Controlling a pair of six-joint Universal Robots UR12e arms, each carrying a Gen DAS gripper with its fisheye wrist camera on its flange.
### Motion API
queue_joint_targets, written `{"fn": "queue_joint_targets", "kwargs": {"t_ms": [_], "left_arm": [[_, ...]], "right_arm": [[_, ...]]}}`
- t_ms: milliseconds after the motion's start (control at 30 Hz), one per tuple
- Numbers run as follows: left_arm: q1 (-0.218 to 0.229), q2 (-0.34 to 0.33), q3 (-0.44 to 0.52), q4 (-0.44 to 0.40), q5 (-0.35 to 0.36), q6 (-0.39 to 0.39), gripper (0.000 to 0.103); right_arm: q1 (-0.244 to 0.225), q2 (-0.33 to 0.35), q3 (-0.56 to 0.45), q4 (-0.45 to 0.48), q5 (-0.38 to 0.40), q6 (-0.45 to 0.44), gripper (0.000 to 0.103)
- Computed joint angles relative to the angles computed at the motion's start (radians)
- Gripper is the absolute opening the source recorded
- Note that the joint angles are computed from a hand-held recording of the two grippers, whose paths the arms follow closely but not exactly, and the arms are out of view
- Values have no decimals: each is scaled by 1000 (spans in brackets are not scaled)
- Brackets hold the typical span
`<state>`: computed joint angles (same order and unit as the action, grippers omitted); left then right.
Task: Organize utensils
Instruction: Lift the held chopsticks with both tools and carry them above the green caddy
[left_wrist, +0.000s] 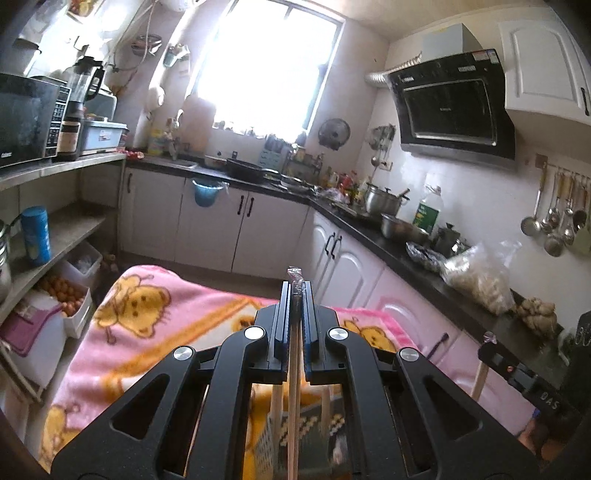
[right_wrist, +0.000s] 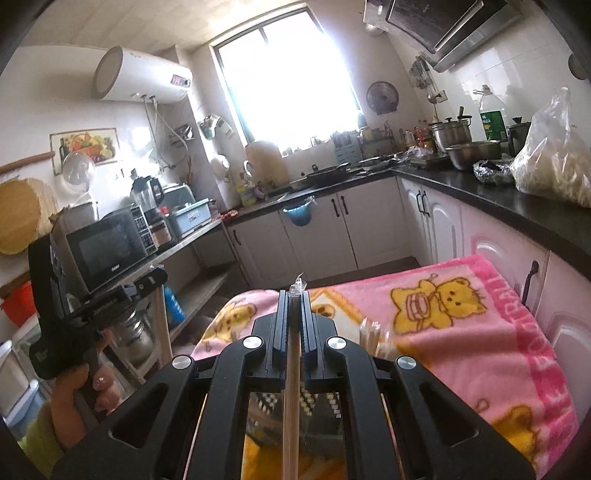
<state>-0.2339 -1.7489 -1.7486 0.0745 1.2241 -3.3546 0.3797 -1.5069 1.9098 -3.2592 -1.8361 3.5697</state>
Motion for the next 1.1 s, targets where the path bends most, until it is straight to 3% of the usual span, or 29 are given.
{"fn": "queue_joint_targets", "kwargs": {"t_ms": [200,467,700,1100], "left_arm": [[-8,-35,34,53,-1,-56,1],[-34,-73,44,211,48,-61,1],[-46,-101,47,245,56,-62,1],[-50,-126,23,279,62,-38,1]], "right_arm": [[-14,24,-29,-28,-56,-10,6],[-13,66,-47,-120,-143,-26,6],[-3,106,-68,-145,-210,-52,6],[-5,154,-59,-164,-195,-48,6]]}}
